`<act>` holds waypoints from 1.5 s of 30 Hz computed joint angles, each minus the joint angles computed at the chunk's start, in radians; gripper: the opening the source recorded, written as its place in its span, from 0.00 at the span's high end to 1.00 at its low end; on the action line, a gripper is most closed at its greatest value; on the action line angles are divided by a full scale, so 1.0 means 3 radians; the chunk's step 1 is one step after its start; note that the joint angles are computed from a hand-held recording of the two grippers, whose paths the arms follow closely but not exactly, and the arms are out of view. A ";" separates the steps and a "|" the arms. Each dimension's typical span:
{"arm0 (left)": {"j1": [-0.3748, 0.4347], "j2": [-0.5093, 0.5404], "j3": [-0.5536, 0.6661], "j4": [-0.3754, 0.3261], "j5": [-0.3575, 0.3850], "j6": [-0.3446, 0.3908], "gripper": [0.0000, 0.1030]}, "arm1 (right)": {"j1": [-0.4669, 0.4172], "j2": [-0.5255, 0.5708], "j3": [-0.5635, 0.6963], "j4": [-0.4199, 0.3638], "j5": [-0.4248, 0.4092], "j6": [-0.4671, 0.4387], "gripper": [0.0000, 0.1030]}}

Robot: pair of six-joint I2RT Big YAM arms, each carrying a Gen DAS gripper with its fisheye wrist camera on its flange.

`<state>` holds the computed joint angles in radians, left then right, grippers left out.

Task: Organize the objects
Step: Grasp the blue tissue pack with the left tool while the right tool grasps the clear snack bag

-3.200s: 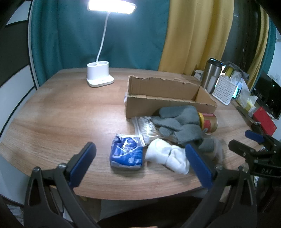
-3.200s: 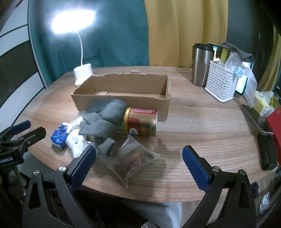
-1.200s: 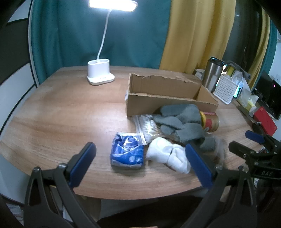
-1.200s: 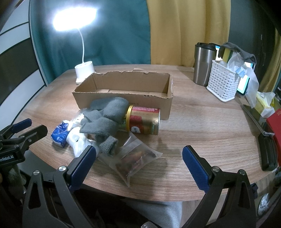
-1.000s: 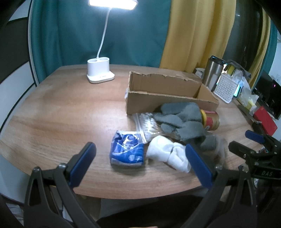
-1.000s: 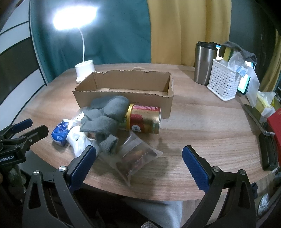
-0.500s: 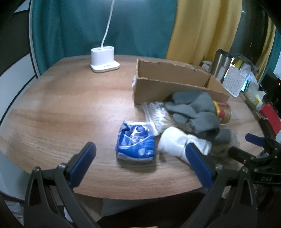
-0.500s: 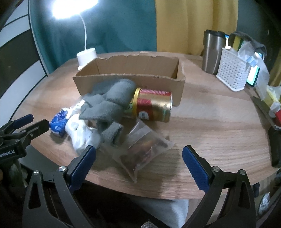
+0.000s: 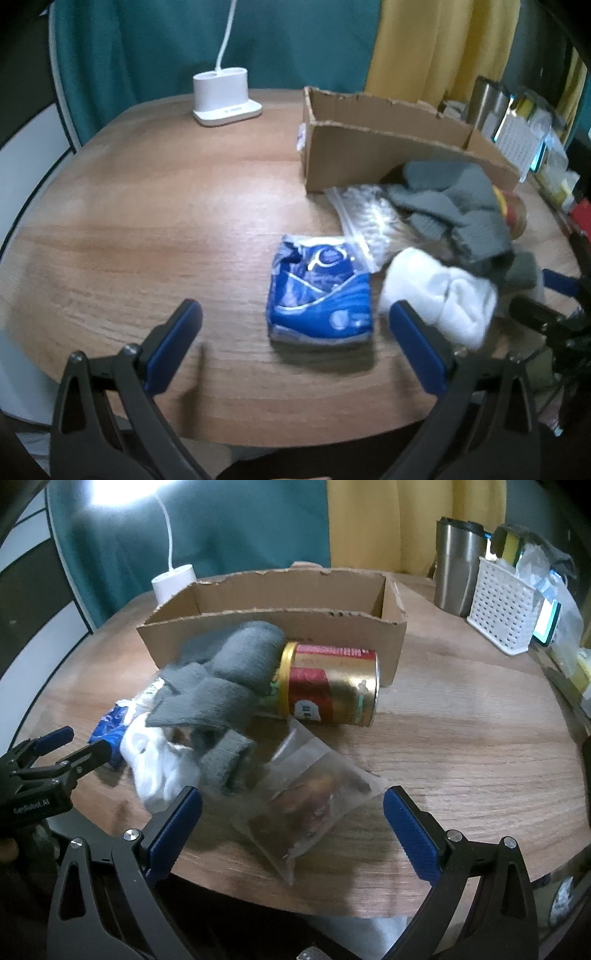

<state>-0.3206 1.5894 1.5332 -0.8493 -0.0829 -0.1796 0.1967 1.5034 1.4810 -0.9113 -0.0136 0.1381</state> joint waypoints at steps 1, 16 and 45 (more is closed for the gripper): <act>0.0004 0.0015 0.0009 -0.0010 -0.0001 0.0009 0.01 | -0.0009 0.0001 -0.0011 -0.0004 0.0017 0.0003 0.03; 0.0003 0.0147 0.0113 -0.0088 -0.0153 0.0207 0.02 | -0.0284 -0.0096 -0.0041 -0.0077 -0.0019 0.0080 0.03; 0.0121 -0.0179 -0.0094 0.0186 0.0154 0.0318 0.49 | -0.0262 -0.0038 0.0075 0.0032 -0.0210 0.0070 0.47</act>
